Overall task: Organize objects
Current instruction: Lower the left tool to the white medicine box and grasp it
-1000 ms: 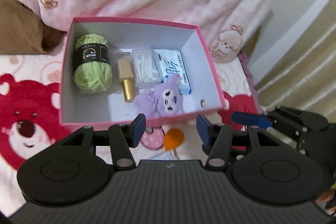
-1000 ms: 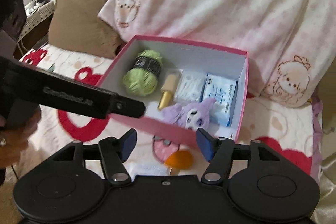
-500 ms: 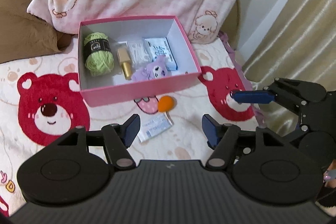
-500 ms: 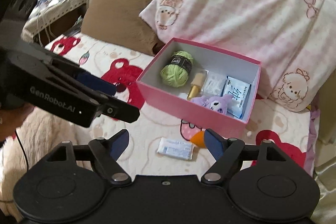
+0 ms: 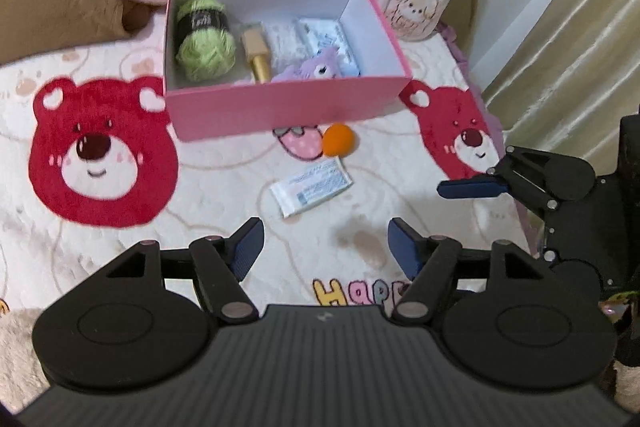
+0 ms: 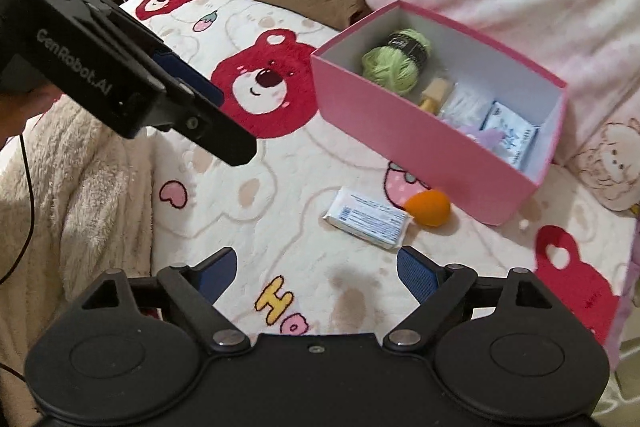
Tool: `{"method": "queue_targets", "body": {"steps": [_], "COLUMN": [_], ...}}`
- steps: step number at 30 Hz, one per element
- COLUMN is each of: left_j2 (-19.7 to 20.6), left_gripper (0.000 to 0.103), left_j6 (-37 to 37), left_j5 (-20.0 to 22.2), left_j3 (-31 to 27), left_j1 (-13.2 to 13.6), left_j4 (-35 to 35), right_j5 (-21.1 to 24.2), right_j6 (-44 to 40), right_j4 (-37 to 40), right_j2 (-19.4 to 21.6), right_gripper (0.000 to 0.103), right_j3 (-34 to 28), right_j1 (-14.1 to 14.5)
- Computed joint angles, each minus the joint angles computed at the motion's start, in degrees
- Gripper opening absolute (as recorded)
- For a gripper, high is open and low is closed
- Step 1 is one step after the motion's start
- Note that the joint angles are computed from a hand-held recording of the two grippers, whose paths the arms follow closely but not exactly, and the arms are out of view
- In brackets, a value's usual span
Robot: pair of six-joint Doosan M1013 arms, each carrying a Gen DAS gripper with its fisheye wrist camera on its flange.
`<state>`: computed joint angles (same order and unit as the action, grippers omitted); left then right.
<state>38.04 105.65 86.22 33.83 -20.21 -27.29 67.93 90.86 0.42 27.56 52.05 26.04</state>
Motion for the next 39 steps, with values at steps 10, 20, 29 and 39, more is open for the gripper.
{"method": "queue_targets", "body": {"steps": [10, 20, 29, 39], "left_j2": [2.39, 2.68, 4.71, 3.74], "left_gripper": [0.082, 0.086, 0.083, 0.069], "left_j6": [-3.00, -2.51, -5.42, -6.32], "left_j5": [-2.32, -11.39, -11.54, -17.32], "left_j3": [0.34, 4.90, 6.86, 12.02], "left_j1": [-0.36, -1.64, -0.87, -2.08], "left_j4": [-0.13, -0.04, -6.29, -4.52], "right_j5": [-4.26, -2.78, -3.23, -4.16], "right_j6": [-4.50, 3.15, 4.83, 8.15], "right_j4": [3.11, 2.54, -0.38, -2.38], "right_j2": [1.54, 5.60, 6.70, 7.84], "right_gripper": [0.090, 0.090, 0.090, 0.090], "right_j3": [1.36, -1.29, 0.37, 0.16], "right_j1": [-0.73, -2.35, -2.26, -2.28]}}
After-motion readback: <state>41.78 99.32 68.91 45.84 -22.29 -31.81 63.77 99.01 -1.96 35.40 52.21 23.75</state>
